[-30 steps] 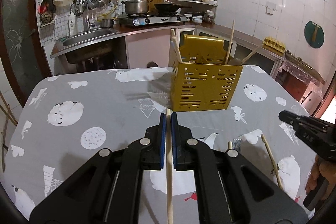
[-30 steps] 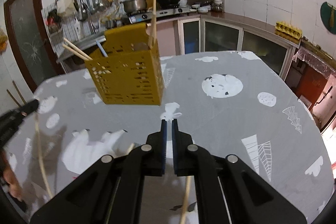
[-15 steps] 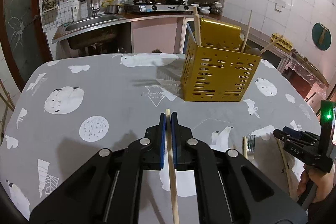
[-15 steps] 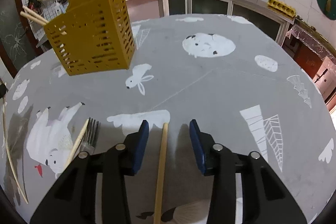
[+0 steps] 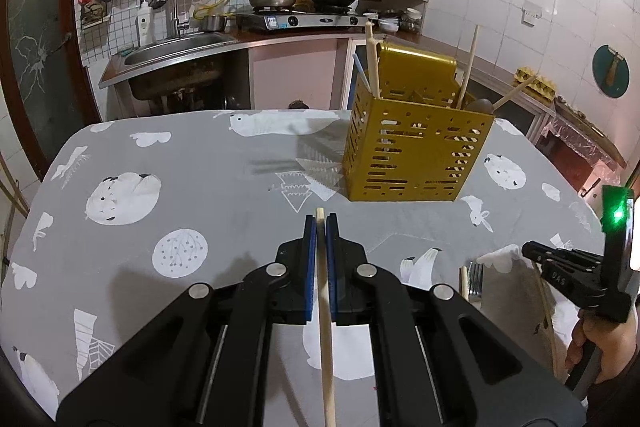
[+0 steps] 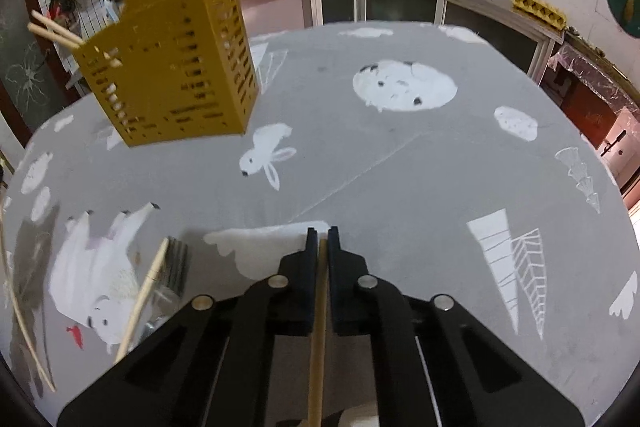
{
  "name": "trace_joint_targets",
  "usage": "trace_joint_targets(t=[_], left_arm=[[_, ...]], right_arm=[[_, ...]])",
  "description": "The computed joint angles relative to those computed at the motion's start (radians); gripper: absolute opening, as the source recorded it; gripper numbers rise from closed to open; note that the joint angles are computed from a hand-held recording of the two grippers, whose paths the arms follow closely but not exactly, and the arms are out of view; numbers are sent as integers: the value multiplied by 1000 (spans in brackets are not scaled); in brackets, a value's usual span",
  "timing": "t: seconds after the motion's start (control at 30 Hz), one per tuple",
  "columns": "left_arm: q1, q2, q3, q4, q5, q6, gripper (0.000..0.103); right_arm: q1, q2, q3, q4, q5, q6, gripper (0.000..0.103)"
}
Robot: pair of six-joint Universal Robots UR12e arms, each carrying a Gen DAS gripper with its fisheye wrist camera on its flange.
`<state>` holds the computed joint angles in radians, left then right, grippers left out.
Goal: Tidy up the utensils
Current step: 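Lift both held chopsticks and carry them toward the yellow holder, then lower both chopsticks into the yellow holder and open both tools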
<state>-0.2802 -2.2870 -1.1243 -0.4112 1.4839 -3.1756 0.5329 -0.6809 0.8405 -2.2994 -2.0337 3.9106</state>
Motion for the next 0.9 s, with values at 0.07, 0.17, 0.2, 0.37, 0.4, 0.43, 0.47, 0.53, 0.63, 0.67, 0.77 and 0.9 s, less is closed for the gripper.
trace_joint_targets(t=[0.07, 0.17, 0.2, 0.37, 0.4, 0.43, 0.47, 0.53, 0.63, 0.67, 0.77, 0.9], left_arm=[[1, 5, -7, 12, -5, -3, 4], [-1, 16, -22, 47, -5, 1, 4], [-2, 19, -27, 60, -2, 4, 4], [-5, 32, -48, 116, -4, 9, 4], [-4, 34, -52, 128, -6, 7, 4], [-4, 37, -58, 146, -9, 3, 4], [-4, 39, -61, 157, -10, 0, 4], [-2, 43, -67, 182, -15, -9, 4], [-1, 46, -70, 209, -19, -18, 3], [-2, 45, -70, 219, -16, -18, 4], [0, 45, -70, 241, -22, -27, 4], [2, 39, -64, 261, -30, -36, 4]], right_arm=[[4, -12, 19, -47, -17, -3, 5], [16, -25, 33, -129, -64, -31, 5], [18, -27, 33, -148, -75, -41, 5], [40, -25, 27, -286, -170, -120, 5], [44, -23, 23, -312, -188, -137, 5], [48, -20, 20, -339, -206, -153, 5], [51, -18, 17, -367, -219, -169, 5], [56, -14, 12, -413, -243, -195, 5], [65, -3, 1, -482, -284, -244, 5], [67, 1, -4, -498, -294, -256, 5], [70, 8, -11, -544, -311, -280, 5], [70, 12, -17, -584, -320, -307, 5]])
